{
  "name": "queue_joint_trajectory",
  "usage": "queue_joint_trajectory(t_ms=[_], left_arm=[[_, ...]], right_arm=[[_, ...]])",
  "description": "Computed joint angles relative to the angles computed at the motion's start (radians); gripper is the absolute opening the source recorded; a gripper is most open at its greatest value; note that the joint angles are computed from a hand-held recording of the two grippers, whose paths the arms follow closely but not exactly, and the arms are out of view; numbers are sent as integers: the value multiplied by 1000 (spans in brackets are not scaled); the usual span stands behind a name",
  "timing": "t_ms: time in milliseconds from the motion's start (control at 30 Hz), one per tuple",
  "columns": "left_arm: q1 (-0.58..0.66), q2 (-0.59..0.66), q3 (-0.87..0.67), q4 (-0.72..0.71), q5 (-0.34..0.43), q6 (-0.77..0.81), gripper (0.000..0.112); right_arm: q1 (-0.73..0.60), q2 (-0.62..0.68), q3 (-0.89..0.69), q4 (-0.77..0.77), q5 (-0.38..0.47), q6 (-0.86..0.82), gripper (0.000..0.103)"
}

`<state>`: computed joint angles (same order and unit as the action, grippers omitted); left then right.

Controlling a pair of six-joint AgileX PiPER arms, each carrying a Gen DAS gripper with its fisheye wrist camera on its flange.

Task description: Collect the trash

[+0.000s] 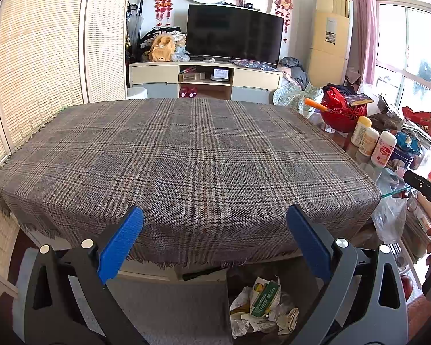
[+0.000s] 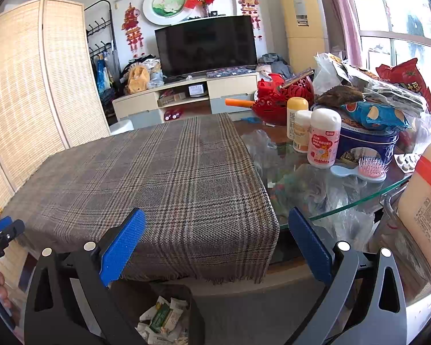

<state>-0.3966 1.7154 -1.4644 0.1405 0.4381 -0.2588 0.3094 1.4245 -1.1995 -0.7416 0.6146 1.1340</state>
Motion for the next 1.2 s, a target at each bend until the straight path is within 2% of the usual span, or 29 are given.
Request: queue_joint_trajectory(t_ms=[1200], left_arm=[[-1, -6, 0, 32, 7, -23, 95]], right_arm=[[20, 7, -4, -33, 31, 13, 100]])
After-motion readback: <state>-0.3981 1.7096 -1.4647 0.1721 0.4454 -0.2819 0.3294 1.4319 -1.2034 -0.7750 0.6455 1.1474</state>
